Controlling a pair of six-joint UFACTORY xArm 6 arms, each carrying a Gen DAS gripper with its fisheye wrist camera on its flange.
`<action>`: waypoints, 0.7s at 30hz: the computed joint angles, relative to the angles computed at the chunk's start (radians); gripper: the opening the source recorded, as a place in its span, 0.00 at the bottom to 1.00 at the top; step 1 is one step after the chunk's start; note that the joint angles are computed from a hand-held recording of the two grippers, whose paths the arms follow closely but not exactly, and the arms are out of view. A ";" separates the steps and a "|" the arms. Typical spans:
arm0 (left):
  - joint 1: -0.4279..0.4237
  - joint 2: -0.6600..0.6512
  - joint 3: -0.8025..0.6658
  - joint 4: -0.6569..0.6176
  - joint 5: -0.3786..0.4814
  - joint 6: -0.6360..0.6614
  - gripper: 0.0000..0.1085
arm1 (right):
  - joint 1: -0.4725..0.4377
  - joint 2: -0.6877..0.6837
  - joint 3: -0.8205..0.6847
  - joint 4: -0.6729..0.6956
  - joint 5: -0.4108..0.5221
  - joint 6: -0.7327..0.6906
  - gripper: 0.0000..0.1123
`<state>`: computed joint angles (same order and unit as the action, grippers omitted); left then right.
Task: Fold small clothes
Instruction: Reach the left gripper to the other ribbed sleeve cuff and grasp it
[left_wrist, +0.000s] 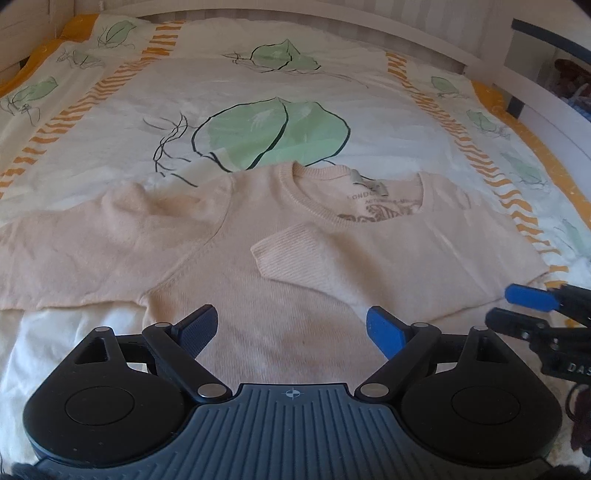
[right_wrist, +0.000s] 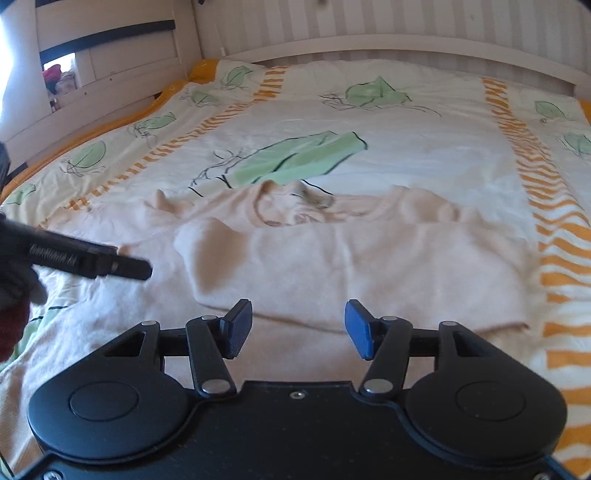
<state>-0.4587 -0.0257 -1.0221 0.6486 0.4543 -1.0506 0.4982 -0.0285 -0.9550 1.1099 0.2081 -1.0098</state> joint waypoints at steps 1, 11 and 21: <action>-0.004 0.020 -0.026 0.027 0.027 -0.002 0.81 | -0.005 0.003 -0.001 0.024 0.000 -0.012 0.55; -0.024 0.242 -0.293 0.071 0.197 0.103 0.81 | -0.039 0.003 -0.024 0.330 0.055 -0.249 0.55; -0.019 0.255 -0.294 -0.030 0.081 0.276 0.11 | -0.056 0.006 -0.034 0.404 0.084 -0.293 0.56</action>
<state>-0.4779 0.2294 -1.3157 0.6182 0.5354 -0.7748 0.4421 -0.0223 -0.9894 1.5139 0.2922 -1.3030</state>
